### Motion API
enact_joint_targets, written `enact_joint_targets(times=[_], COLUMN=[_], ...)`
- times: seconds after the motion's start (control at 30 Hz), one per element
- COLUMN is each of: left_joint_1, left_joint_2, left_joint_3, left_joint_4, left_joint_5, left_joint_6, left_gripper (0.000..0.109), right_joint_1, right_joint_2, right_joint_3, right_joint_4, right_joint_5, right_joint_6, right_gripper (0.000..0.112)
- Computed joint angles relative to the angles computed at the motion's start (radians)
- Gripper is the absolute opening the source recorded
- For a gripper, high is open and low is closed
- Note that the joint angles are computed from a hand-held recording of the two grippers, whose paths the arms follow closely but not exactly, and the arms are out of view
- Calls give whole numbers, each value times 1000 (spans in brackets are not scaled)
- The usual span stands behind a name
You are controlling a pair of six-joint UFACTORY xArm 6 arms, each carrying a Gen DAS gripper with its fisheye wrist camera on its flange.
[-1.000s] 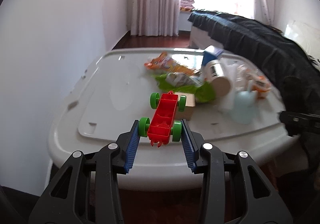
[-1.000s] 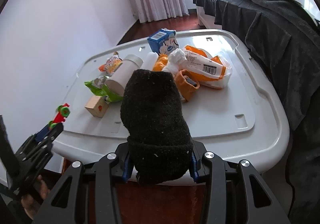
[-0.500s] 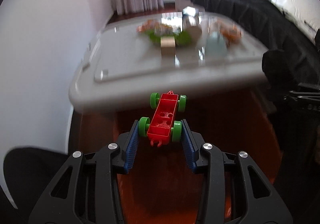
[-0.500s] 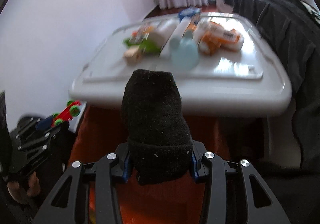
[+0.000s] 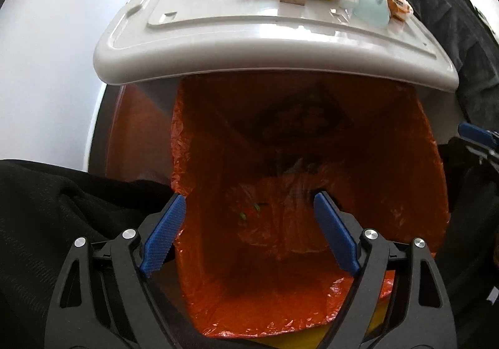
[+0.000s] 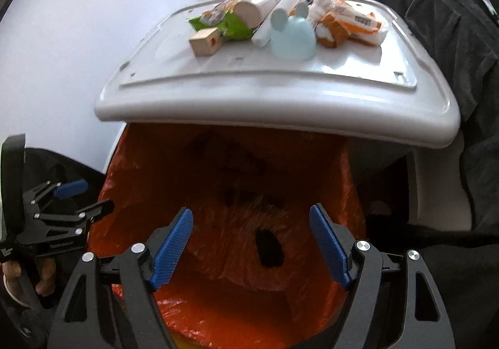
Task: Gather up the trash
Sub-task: 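Drop the black sock and red toy car into the orange-lined bin, then grasp the light-blue mouse-ear cup with the right tool while the left grasps the wooden block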
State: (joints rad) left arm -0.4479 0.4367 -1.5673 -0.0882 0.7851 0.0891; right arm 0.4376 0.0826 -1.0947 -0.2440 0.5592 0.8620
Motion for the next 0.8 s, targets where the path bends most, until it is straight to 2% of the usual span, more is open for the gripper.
enact_joint_targets(times=[0.17, 0.27, 0.37, 0.47, 0.53, 0.7, 0.8], left_joint_1=[-7, -20, -40, -55, -60, -57, -51], left_joint_2=[19, 65, 99, 140, 150, 148, 138], left_joint_3=[-40, -118, -171, -220, -221, -190, -176], left_joint_4=[-45, -44, 4, 64, 99, 134, 118], left_joint_5=[8, 6, -55, -119, -157, -187, -193], left_joint_6=[41, 48, 34, 5, -13, -15, -3], left_gripper=[82, 82, 82, 82, 82, 82, 82], right_joint_1=[-48, -83, -114, -142, -151, -139, -140], right_joint_2=[33, 102, 208, 276, 322, 401, 453], right_joint_3=[-65, -161, -305, -385, -435, -539, -604], right_joint_4=[-90, -231, -355, -335, -369, -492, -472], right_joint_5=[-13, -30, -5, -18, -19, 42, 82], right_joint_6=[24, 69, 87, 84, 165, 412, 482], right_gripper=[76, 76, 76, 76, 76, 62, 52])
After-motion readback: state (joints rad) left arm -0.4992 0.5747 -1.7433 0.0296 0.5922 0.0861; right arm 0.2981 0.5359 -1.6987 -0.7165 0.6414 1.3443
